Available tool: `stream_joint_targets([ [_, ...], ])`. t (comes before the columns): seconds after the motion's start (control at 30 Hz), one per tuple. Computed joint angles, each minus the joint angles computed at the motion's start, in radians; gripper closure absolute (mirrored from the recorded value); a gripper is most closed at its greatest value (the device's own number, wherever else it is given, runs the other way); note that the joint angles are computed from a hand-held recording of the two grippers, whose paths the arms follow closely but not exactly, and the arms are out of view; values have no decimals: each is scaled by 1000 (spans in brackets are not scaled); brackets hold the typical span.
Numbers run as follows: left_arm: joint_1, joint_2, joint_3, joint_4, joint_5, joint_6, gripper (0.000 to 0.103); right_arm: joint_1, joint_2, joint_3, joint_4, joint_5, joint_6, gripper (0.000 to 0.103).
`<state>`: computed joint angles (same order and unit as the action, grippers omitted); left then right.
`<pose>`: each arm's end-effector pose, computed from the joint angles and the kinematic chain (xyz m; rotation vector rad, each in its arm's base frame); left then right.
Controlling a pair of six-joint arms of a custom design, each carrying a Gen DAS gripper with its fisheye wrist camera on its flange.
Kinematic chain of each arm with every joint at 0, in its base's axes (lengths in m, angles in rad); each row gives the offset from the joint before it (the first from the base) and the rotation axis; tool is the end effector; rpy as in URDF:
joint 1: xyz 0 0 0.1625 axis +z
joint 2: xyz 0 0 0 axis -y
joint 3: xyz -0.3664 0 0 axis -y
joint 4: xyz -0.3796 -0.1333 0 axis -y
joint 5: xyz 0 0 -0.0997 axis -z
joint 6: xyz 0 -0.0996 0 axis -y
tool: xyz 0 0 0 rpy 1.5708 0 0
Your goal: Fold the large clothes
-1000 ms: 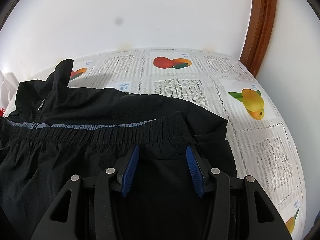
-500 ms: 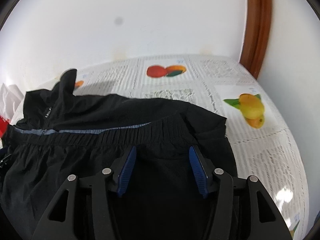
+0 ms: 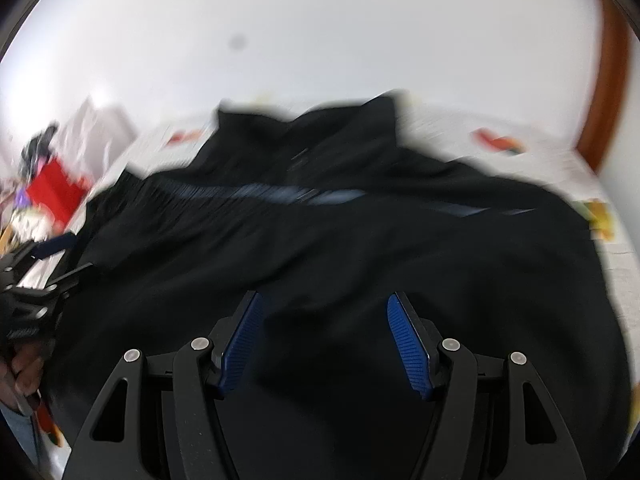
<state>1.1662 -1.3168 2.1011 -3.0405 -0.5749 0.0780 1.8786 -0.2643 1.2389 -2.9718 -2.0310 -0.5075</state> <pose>0.0135 -0.5195 0.2702 0.1062 2.1338 -0.9237 0.2953 -0.6349 -0.0959 0.9102 -2.4404 0.4996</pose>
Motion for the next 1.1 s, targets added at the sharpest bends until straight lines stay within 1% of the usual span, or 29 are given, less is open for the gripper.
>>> stream_joint_targets([
  [0.03,-7,-23,22,10,7,-8,10,14,32,-28,-7,-50,-6,39],
  [0.07,-19,-56,54,19,21,-23,10,22,51,-44,-9,-85,-12,39],
  [0.1,-31,-98,91,40,38,-51,10,25,55,-42,-28,-102,-10,39],
  [0.17,-45,-186,153,112,62,-125,10,30,34,-3,-46,-123,21,39],
  [0.23,-52,-270,211,158,65,-181,10,29,-10,75,-67,-117,29,39],
  [0.27,-55,-294,225,178,65,-201,10,28,-31,117,-86,-113,22,39],
  [0.33,-61,-374,273,243,66,-273,10,26,-80,223,-142,-115,8,39],
  [0.37,-65,-423,302,287,63,-323,10,20,-113,288,-181,-100,-3,39],
  [0.43,-68,-483,336,345,51,-393,11,14,-177,418,-249,-58,-12,39],
  [0.5,-82,-551,378,396,44,-454,10,16,-220,519,-319,-39,-29,39],
  [0.53,-87,-568,392,408,46,-473,10,19,-241,575,-365,-33,-39,39],
  [0.6,-116,-645,434,505,68,-558,10,22,-269,660,-445,-24,-47,39],
  [0.63,-127,-674,449,539,75,-586,10,20,-276,678,-461,-17,-46,39],
  [0.67,-141,-714,467,591,81,-624,10,17,-296,710,-464,-4,-47,39],
  [0.7,-158,-766,485,674,89,-680,10,16,-308,729,-454,-3,-47,39],
  [0.73,-168,-791,494,720,93,-713,10,21,-316,745,-450,-16,-49,39],
  [0.8,-195,-873,511,896,103,-825,10,29,-320,777,-479,-21,-77,39],
  [0.9,-238,-982,518,1155,102,-986,10,61,-312,805,-496,12,-131,39],
  [0.97,-265,-1041,514,1306,100,-1081,10,98,-282,782,-470,29,-166,39],
  [1.03,-300,-1109,507,1470,93,-1179,10,143,-222,734,-463,29,-219,39],
  [1.1,-325,-1138,491,1601,85,-1269,10,193,-149,665,-446,26,-279,39],
])
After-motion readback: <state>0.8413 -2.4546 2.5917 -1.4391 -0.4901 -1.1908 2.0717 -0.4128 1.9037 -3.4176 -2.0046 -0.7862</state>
